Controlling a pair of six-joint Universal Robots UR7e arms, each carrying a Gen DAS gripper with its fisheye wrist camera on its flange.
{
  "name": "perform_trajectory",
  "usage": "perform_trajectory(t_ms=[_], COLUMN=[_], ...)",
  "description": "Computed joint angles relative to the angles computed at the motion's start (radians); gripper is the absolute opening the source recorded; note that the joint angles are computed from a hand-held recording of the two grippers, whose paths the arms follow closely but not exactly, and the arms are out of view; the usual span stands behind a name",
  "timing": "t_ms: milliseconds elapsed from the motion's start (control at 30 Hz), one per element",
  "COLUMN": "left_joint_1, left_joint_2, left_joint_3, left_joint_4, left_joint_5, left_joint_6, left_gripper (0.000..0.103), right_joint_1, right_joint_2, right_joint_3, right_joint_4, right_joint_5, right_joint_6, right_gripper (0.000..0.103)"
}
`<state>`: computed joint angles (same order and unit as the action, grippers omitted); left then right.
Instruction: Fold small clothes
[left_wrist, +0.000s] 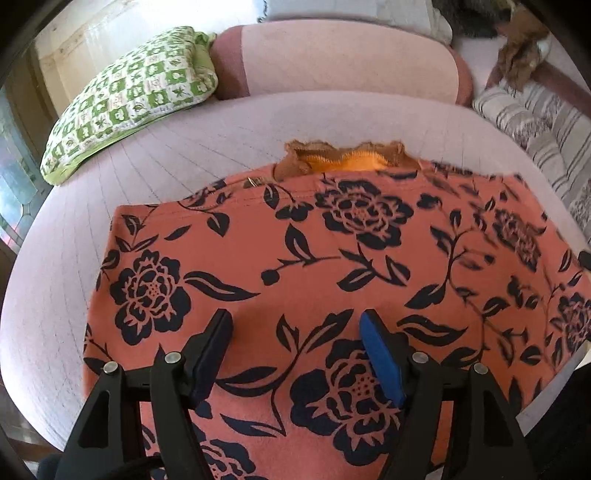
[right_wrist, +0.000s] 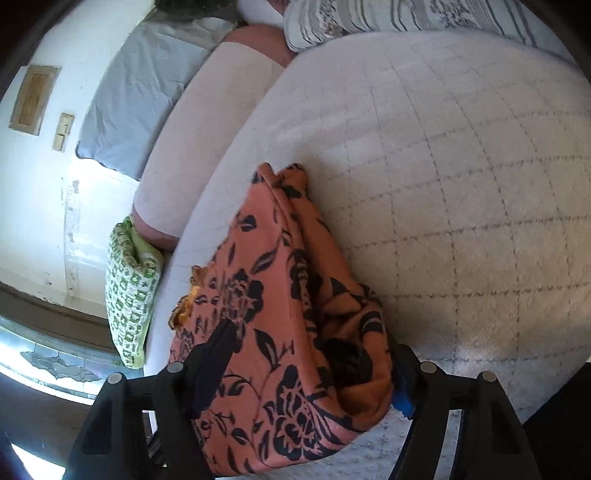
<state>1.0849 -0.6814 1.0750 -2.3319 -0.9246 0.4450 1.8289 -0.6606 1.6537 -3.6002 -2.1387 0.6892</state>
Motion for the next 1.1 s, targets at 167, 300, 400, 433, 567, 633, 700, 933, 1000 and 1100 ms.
perform_trajectory(t_ms=[167, 300, 400, 433, 567, 633, 700, 933, 1000, 1100], left_joint_1=[-0.005, 0.01, 0.016, 0.02, 0.04, 0.047, 0.057, 0.094, 0.108, 0.125], left_joint_2=[-0.003, 0.039, 0.041, 0.037, -0.007, -0.041, -0.069, -0.154, -0.157, -0.161], left_joint_3=[0.018, -0.012, -0.059, -0.072, -0.073, -0.046, -0.038, 0.007, -0.006, -0.02], left_joint_4=[-0.054, -0.029, 0.062, 0.088, 0.059, -0.004, -0.027, -0.095, -0.066, -0.029], left_joint_5=[-0.013, 0.013, -0.014, -0.035, -0.121, -0.122, -0.134, -0.115, -0.111, -0.124], left_joint_6=[0.036, 0.056, 0.007, -0.012, -0.089, -0.092, -0.112, -0.135, -0.148, -0.192], left_gripper=[0.076, 0.083, 0.082, 0.081, 0.081, 0.081, 0.081, 0.081, 0.081, 0.081], right_joint_1=[-0.005, -0.012, 0.001, 0.013, 0.094, 0.126, 0.152, 0.191, 0.168, 0.131], right_joint_2=[0.003, -0.012, -0.016, -0.013, 0.036, 0.078, 0.128, 0.306, 0.332, 0.353], right_joint_3=[-0.019, -0.033, -0.052, -0.065, -0.229, -0.33, -0.433, -0.716, -0.754, -0.784], right_joint_4=[0.081, 0.177, 0.197, 0.196, 0.25, 0.298, 0.352, 0.603, 0.718, 0.857], right_joint_5=[-0.035, -0.034, -0.034, -0.042, -0.09, -0.108, -0.11, -0.086, -0.064, -0.021], right_joint_6=[-0.007, -0.012, -0.044, -0.062, -0.239, -0.317, -0.38, -0.482, -0.428, -0.341], right_gripper=[0.066, 0.03, 0.019, 0.017, 0.016, 0.016, 0.017, 0.016, 0.016, 0.016])
